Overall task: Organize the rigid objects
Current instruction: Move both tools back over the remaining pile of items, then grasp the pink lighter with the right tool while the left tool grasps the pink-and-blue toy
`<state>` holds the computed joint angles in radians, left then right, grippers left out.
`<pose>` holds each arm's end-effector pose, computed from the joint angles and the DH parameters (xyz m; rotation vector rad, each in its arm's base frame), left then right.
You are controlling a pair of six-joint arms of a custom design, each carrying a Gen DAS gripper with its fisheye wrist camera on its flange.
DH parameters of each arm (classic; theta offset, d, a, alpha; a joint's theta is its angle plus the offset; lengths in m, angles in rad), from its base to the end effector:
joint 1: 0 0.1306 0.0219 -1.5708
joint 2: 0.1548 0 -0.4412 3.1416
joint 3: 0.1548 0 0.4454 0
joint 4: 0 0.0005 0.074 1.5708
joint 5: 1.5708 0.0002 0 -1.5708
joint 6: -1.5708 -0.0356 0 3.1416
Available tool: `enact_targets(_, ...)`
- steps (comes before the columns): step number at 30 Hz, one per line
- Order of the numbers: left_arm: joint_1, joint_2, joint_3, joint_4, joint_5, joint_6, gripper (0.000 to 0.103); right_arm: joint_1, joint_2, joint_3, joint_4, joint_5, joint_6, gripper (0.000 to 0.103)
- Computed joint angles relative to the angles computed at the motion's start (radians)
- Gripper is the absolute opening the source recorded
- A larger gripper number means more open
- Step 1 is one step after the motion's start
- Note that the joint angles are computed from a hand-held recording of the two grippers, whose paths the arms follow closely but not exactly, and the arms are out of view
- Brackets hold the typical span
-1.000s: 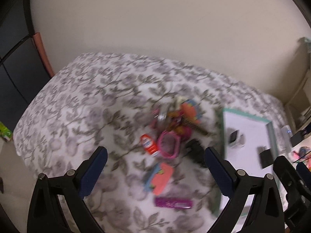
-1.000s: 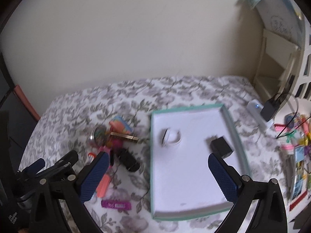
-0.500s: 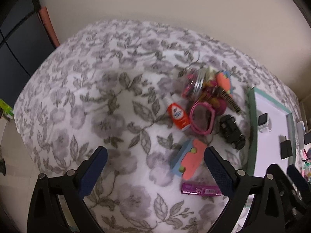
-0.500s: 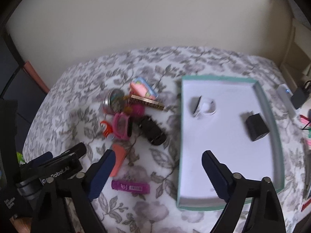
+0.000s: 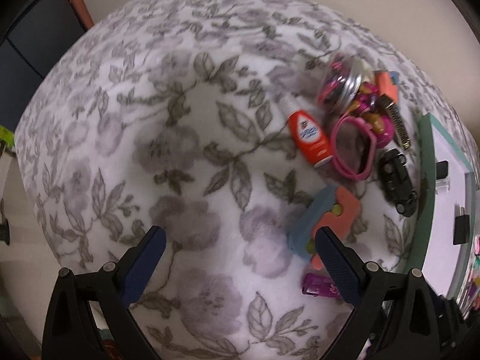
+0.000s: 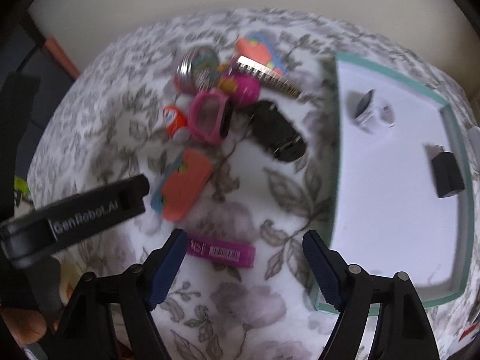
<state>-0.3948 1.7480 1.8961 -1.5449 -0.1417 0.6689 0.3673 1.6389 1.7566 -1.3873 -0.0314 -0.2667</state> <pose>0.5786 -0.2362 0.5058 -0.4168 2.8899 0.0494 0.5542 0.2139 0.5085 -0.1506 2.8558 0.1779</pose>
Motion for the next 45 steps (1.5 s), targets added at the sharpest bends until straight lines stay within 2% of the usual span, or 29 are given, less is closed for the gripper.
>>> enact_targets(6, 0.016, -0.012, -0.022, 0.014, 0.020, 0.050, 0.100, 0.020, 0.028, -0.002, -0.048, 0.001, 0.066, 0.082)
enact_targets(11, 0.024, -0.019, -0.032, 0.027, 0.033, 0.062, 0.100, 0.033, 0.038, -0.007, -0.070, 0.022, 0.097, 0.082)
enact_targets(17, 0.029, -0.033, -0.050, 0.042, 0.054, 0.054, 0.100, 0.042, 0.047, -0.017, -0.035, 0.050, 0.096, 0.081)
enact_targets(20, 0.023, -0.024, -0.043, 0.050, 0.067, 0.057, 0.100, 0.051, 0.050, -0.017, -0.006, 0.071, 0.103, 0.077)
enact_targets(24, 0.018, -0.014, -0.039, 0.067, 0.086, 0.057, 0.100, 0.051, 0.064, -0.001, 0.015, 0.081, 0.069, 0.069)
enact_targets(29, 0.019, -0.011, -0.046, 0.097, 0.110, 0.045, 0.100, 0.011, 0.067, 0.013, 0.011, 0.010, 0.028, 0.068)
enact_targets(32, 0.019, -0.008, -0.042, 0.096, 0.102, 0.049, 0.100, -0.007, 0.061, 0.017, 0.029, -0.033, -0.003, 0.068)
enact_targets(36, 0.028, -0.024, -0.053, 0.111, 0.066, 0.090, 0.100, -0.033, 0.047, 0.009, 0.048, -0.073, -0.064, 0.068)
enact_targets(37, 0.029, -0.027, -0.056, 0.113, 0.062, 0.097, 0.100, -0.025, 0.026, -0.017, 0.056, -0.073, -0.087, 0.068)
enact_targets(45, 0.028, -0.020, -0.050, 0.110, 0.067, 0.092, 0.100, -0.014, 0.057, -0.002, 0.081, -0.046, -0.164, 0.068)
